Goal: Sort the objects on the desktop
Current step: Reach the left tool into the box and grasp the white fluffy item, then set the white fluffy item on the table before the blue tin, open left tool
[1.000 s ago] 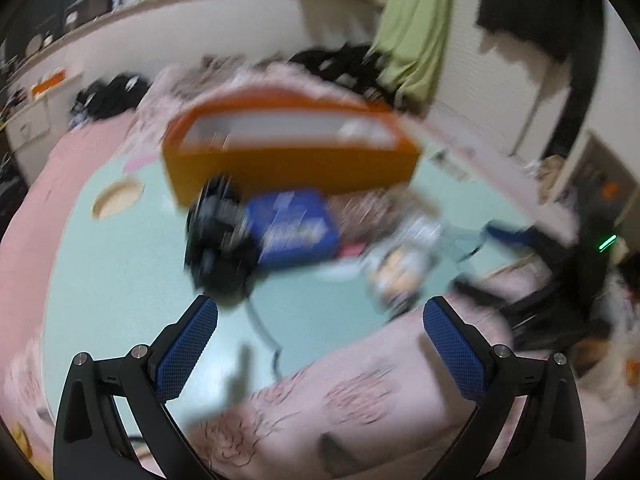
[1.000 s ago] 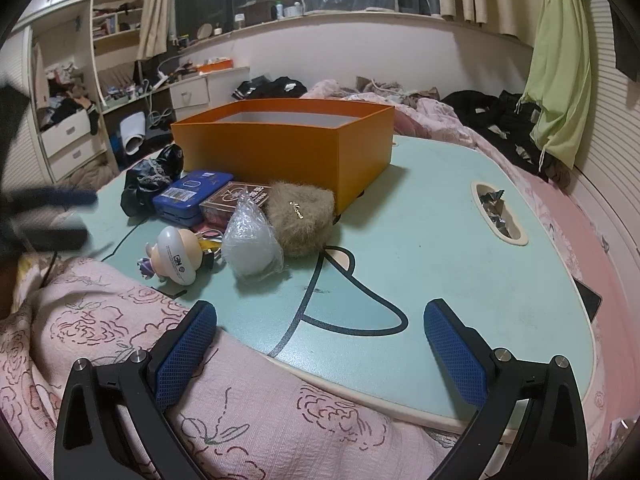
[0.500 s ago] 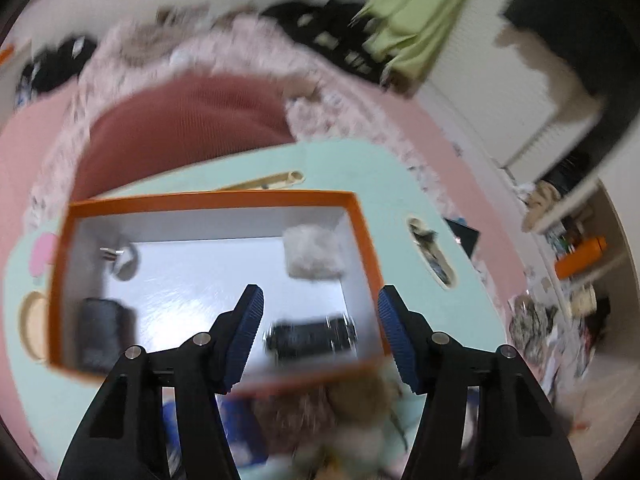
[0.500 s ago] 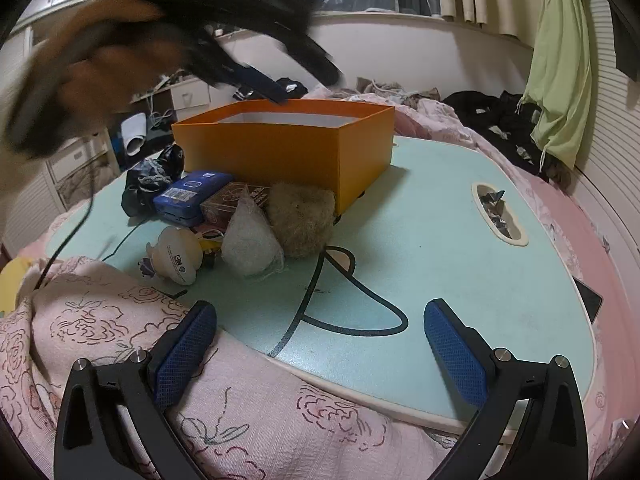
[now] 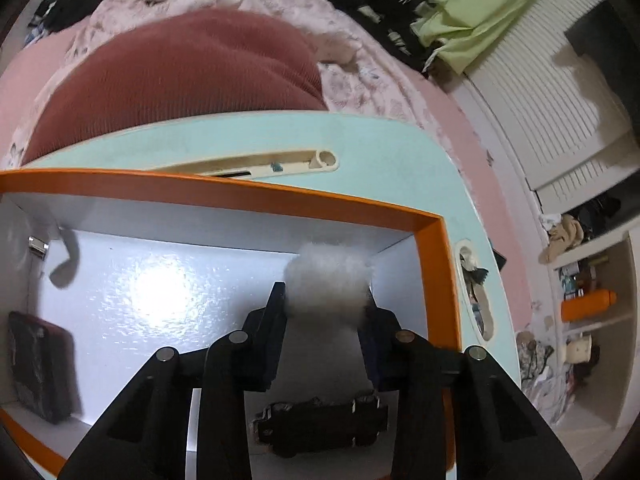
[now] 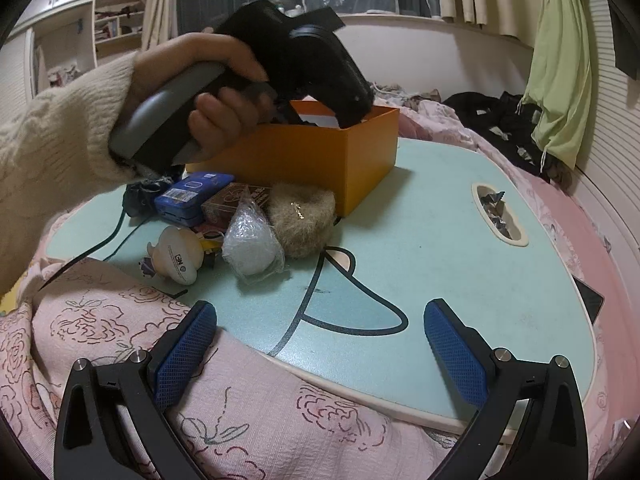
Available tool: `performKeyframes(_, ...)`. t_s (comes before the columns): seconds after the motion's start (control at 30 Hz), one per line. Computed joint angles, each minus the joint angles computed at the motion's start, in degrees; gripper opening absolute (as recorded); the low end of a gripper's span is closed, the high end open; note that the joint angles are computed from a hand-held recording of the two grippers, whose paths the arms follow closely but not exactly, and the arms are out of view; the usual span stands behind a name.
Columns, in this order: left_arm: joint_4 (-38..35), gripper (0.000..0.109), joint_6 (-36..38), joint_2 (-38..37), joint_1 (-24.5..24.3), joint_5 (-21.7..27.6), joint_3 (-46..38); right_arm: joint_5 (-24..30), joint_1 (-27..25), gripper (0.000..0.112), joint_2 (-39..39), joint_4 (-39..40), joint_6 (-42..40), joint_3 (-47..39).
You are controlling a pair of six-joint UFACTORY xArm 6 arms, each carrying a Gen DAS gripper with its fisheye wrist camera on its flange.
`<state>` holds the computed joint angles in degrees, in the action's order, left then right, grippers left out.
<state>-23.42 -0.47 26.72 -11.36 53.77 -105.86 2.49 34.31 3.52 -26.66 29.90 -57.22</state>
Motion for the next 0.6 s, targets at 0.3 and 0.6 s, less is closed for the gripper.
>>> performKeyframes(0.3, -17.68, 0.034, 23.10, -27.02, 2.51, -12.84, 29.10, -0.08, -0.07, 0.103, -0.14, -0.51, 0.49, 0.19)
performKeyframes(0.6, -11.18, 0.034, 28.29, -52.07, 3.92, -16.82, 57.33, -0.19, -0.12, 0.103, -0.33, -0.56, 0.52, 0.43)
